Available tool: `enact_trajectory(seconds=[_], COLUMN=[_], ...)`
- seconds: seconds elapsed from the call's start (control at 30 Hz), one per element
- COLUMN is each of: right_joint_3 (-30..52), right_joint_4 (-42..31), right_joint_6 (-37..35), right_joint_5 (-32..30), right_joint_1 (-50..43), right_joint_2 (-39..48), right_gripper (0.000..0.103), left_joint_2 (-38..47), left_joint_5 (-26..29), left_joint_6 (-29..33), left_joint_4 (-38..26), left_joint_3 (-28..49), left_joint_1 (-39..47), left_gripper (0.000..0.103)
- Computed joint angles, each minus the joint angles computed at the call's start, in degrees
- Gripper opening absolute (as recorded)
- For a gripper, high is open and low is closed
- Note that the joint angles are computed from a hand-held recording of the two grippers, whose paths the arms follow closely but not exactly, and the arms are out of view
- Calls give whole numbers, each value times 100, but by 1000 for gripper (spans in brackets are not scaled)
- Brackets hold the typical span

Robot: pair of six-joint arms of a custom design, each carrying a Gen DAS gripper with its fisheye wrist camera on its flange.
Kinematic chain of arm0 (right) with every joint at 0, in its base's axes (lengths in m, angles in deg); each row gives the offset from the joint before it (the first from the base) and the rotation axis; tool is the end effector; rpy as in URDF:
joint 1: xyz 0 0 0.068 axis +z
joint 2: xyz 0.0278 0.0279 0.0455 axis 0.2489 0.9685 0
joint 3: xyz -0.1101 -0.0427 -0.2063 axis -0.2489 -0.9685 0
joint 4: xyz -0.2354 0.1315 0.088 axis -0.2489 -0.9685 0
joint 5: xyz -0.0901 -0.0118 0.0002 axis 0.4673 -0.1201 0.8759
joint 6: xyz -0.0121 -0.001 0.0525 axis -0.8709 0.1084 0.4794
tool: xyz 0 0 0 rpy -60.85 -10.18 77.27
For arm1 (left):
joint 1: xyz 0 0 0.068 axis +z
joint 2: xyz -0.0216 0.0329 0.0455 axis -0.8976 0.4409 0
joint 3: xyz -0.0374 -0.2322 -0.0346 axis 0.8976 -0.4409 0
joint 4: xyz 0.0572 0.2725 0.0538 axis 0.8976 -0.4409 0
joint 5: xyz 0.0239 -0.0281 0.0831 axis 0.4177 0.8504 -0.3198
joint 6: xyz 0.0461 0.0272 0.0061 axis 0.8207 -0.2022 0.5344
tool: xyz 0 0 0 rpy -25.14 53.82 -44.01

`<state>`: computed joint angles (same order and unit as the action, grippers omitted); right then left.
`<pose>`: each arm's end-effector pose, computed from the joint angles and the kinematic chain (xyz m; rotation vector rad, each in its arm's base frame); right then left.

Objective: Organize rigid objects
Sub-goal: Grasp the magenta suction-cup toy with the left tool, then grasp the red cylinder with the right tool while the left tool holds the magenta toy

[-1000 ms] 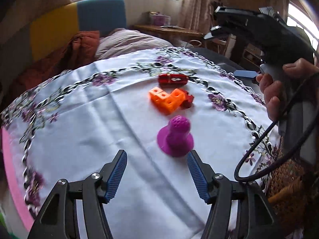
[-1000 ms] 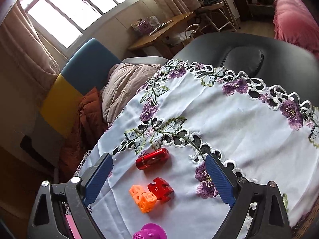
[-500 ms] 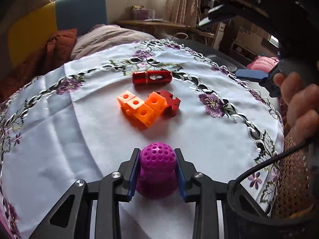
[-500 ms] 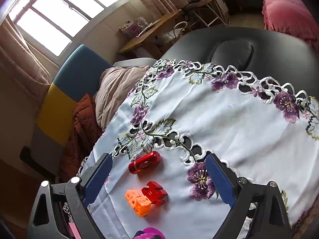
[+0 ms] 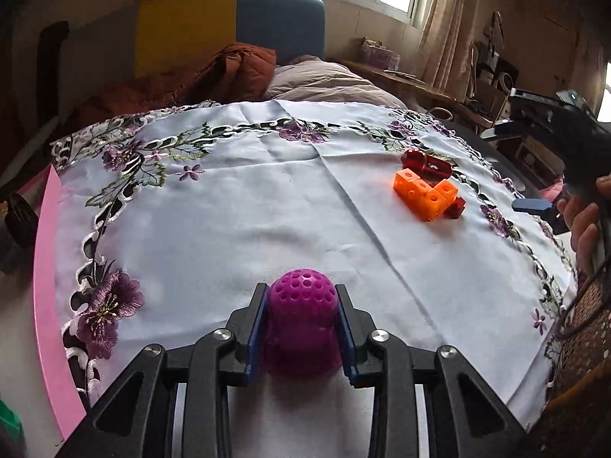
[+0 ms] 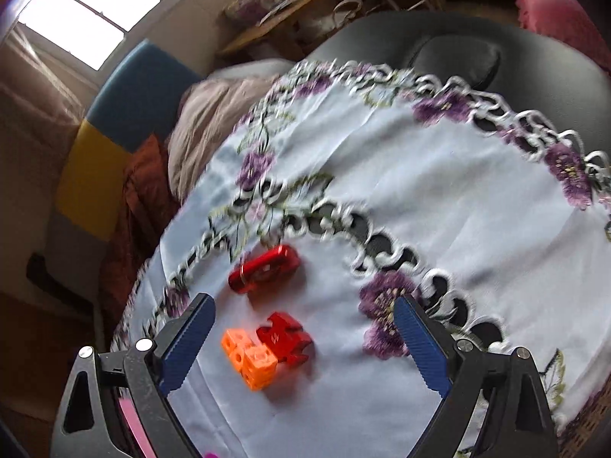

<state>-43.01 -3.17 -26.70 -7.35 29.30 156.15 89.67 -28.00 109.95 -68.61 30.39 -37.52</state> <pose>0.2999 0.0804 0.0870 0.8700 2.3913 0.5319 0.2103 0.0856 0.0457 0.1488 2.4094 -0.2215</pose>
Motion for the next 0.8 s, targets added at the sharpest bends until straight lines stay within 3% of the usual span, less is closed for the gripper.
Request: enact_trajectory(seconds=[0.13, 0.37, 0.5, 0.53, 0.57, 0.6, 0.63, 0.8], right_joint_3=[792, 2885, 3621, 3691, 3842, 4057, 4105, 4118], right_joint_4=[-517, -1600, -1770, -1727, -1813, -2045, -2069, -1969], right_joint_6=[-605, -1835, -2244, -2336, -2456, -2547, -2707, -2890], right_joint_5=[167, 688, 838, 846, 828, 972, 1387, 1244], right_joint_1=[236, 312, 346, 370, 397, 472, 598, 607], right_joint_2=[592, 2220, 3014, 3159, 3357, 3519, 3535, 3548], right_gripper=[95, 103, 102, 100, 83, 75, 75, 75], left_joint_2=[99, -2, 6, 1, 0, -4, -27, -27], left_joint_5=[156, 114, 84, 67, 61, 49, 2, -28], left_joint_6=[2, -8, -13, -15, -22, -28, -47, -62], left_joint_4=[39, 173, 263, 282, 305, 317, 344, 391], left_joint_3=[35, -95, -131, -140, -150, -157, -178, -205], left_joint_1=[80, 57, 49, 43, 40, 33, 3, -22], left_gripper=[32, 32, 32, 32, 32, 32, 32, 32])
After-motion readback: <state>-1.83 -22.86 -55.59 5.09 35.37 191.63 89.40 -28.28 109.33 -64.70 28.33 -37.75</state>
